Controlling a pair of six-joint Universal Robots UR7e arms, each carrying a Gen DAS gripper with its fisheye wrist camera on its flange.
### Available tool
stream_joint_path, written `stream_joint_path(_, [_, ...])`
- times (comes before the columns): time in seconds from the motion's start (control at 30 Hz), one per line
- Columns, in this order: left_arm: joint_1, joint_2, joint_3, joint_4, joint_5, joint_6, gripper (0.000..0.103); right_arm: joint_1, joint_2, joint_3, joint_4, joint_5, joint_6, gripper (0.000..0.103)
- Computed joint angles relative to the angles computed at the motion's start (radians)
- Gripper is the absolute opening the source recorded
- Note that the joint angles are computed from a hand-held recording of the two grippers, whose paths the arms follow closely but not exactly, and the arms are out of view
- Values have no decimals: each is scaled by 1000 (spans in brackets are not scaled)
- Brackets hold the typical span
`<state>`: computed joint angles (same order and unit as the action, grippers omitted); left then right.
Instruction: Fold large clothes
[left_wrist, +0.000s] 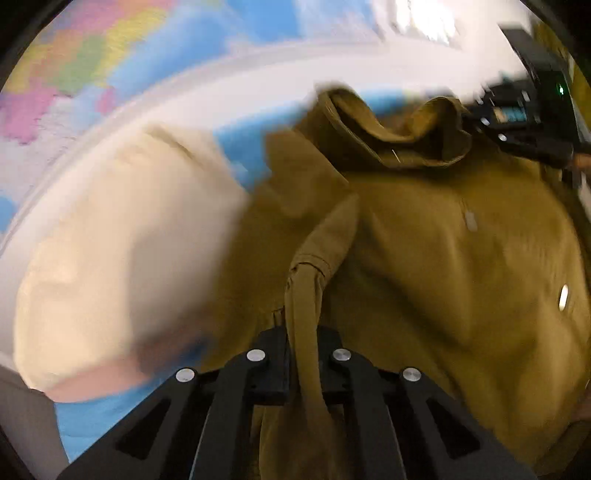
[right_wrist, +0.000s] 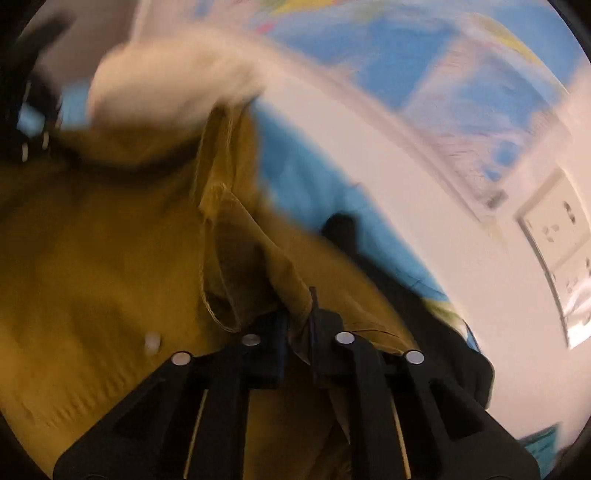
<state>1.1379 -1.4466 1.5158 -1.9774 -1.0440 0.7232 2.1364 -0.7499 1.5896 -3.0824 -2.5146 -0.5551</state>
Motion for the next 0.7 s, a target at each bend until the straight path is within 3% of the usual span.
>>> stream_joint_path(0.1, [-9, 50, -109, -68, -24, -29, 4, -24, -61, -45, -24, 93, 152, 7])
stream_joint_path(0.23, [-7, 155, -261, -109, -15, -64, 4, -78, -70, -119, 0, 109, 324, 7])
stream_joint_path(0.37, [-6, 277, -316, -221, 127, -36, 4, -170, -74, -146, 150, 150, 585, 8])
stream_joint_path(0.43, [2, 320, -322, -254, 193, -16, 10, -196, -68, -153, 237, 120, 680, 35])
stream_joint_path(0.47, [9, 339, -332, -252, 216, -14, 13, -205, -70, -141, 223, 118, 684, 41])
stream_joint_path(0.53, [16, 347, -319, -274, 244, -10, 18, -207, -94, -86, 143, 130, 684, 71])
stream_joint_path(0.57, [14, 335, -297, -314, 241, 11, 22, -199, -118, -43, 84, 138, 664, 72])
stream_joint_path(0.6, [13, 325, -277, -351, 238, 37, 40, -189, -138, -7, 44, 139, 640, 70])
stream_joint_path(0.63, [11, 306, -258, -370, 224, 55, 51, -170, -169, 47, -19, 142, 595, 71])
stream_joint_path(0.67, [12, 273, -243, -367, 177, 64, 72, -165, -190, 75, -43, 161, 570, 72])
stream_joint_path(0.7, [5, 232, -208, -381, 151, 73, 79, -151, -226, 128, -66, 176, 551, 76])
